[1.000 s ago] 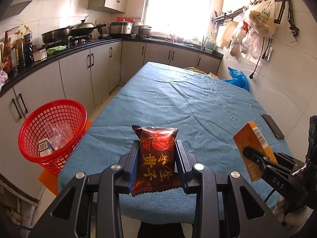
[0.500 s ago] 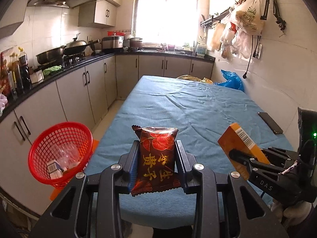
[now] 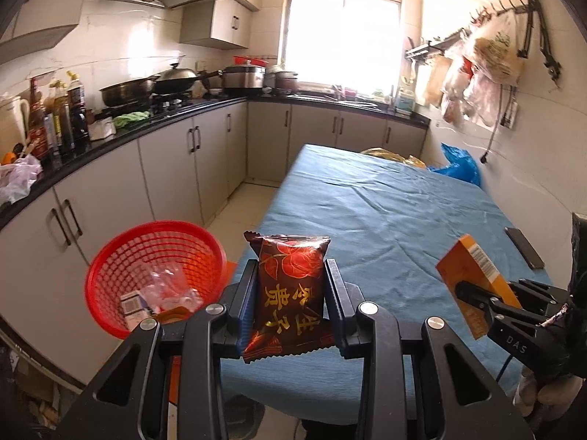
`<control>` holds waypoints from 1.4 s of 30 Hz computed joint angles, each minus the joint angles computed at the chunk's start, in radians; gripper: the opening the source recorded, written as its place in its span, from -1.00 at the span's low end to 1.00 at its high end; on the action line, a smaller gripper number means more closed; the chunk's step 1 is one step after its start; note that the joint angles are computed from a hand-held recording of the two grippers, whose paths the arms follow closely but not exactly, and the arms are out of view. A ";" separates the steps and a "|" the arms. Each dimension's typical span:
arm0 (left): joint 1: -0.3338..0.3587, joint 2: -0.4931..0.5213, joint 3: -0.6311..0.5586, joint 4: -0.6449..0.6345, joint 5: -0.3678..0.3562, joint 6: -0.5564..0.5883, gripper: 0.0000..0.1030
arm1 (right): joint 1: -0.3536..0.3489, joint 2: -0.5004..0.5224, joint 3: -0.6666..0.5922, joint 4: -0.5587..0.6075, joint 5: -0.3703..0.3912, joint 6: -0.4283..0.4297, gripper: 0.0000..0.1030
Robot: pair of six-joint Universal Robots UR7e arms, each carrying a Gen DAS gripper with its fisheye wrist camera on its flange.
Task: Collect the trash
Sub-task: 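Lower the packet and box over the red basket and open both tools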
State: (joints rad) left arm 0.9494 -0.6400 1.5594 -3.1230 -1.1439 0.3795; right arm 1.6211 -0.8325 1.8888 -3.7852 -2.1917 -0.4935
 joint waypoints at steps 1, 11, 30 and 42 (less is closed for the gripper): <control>0.002 -0.002 -0.004 -0.002 0.008 0.000 -0.36 | 0.002 0.003 -0.007 0.007 -0.002 -0.002 -0.52; 0.014 0.012 -0.052 -0.026 0.113 0.014 -0.36 | 0.018 0.024 -0.056 0.050 0.008 -0.023 -0.52; 0.091 0.023 -0.156 0.045 0.247 -0.028 -0.36 | 0.054 0.108 -0.235 0.279 0.069 -0.012 -0.52; 0.122 0.047 -0.233 0.096 0.257 -0.037 -0.36 | 0.068 0.171 -0.385 0.459 0.111 0.021 -0.52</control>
